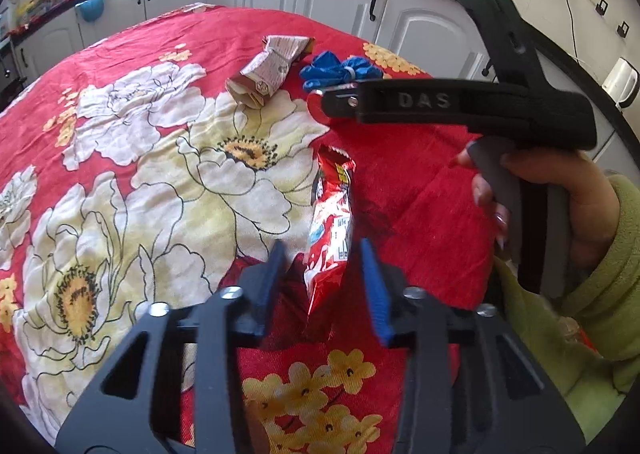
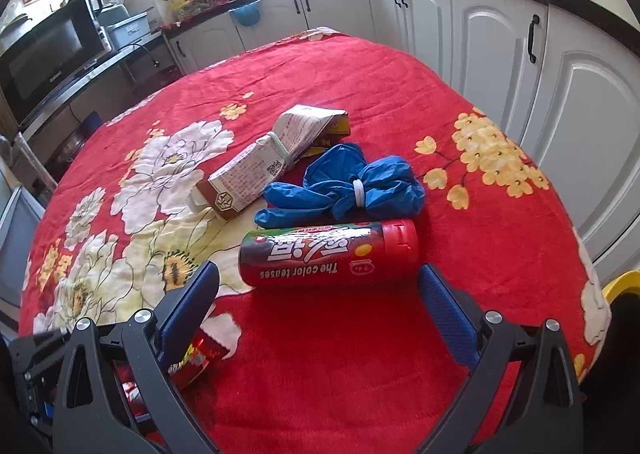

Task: Collect trash
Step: 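Grasp the red snack wrapper with the left tool while the right tool grasps the red candy tube, then carry the red wrapper and candy tube over the yellow bin with both tools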

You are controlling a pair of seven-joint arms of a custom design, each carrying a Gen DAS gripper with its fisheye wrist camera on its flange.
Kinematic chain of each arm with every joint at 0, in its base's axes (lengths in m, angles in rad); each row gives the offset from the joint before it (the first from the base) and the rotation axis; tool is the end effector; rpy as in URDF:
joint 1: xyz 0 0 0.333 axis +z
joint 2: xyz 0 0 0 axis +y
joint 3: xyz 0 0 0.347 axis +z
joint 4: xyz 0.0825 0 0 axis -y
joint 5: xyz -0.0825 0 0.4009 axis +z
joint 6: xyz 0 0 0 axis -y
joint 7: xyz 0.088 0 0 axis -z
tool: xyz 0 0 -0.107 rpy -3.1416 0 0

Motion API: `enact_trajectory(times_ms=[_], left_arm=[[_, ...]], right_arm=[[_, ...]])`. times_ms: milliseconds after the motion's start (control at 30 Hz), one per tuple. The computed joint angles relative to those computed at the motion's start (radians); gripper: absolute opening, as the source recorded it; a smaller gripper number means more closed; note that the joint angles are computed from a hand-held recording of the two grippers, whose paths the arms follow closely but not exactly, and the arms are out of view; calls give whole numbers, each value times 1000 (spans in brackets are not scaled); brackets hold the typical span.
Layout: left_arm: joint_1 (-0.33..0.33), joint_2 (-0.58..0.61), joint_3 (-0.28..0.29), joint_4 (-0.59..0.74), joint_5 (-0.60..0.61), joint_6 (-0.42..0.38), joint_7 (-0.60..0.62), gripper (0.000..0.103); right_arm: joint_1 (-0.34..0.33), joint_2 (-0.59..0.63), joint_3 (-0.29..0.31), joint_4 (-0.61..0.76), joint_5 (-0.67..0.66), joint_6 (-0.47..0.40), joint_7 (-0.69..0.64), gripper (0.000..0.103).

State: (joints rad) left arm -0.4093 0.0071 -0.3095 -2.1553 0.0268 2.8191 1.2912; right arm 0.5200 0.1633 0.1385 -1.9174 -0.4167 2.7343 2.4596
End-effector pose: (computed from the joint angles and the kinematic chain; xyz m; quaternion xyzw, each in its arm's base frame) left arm 0.4499 -0.3950 0.4935 -0.4987 0.8045 -0.3075 0.0979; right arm 0.5164 0.4128 0.5053 -0.6933 0.6346 -0.1323 0.3148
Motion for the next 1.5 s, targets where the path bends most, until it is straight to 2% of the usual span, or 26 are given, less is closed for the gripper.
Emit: enact_trajectory(times_ms=[67,133,267,367,467,900,1167,1367,1500], left_arm=[[-2,1,-2,-1,-29,0,26,16],[-3,2,-2,-1,-33,-3,31,15],[-6,1,-2,-2,15,-6,5,13],[-7,3,-2,1,33,-8,-2,12],[-7,3,-1,1,34,-9,-2,11],[-2,-10,0,-4,58,8,-41,8],[8,-24,-8,4,127,47,-124,8],[1,-7,-13,43,198,70,-187,8],[-15,15,-12,80,201,70,-193,8]], right_arm=[[3,11,-1,11,-3,-8,5,96],[8,22,-5,20,-13,-15,13,96],[25,34,-22,31,-78,-23,54,96],[29,28,-27,17,-115,-15,76,90],[24,18,-26,-1,-129,5,88,90],[-17,-116,-8,-172,-151,88,184,90],[-81,-261,23,-332,-241,127,340,90],[-146,-358,53,-405,-263,134,386,90],[-185,-423,73,-446,-271,129,401,90]])
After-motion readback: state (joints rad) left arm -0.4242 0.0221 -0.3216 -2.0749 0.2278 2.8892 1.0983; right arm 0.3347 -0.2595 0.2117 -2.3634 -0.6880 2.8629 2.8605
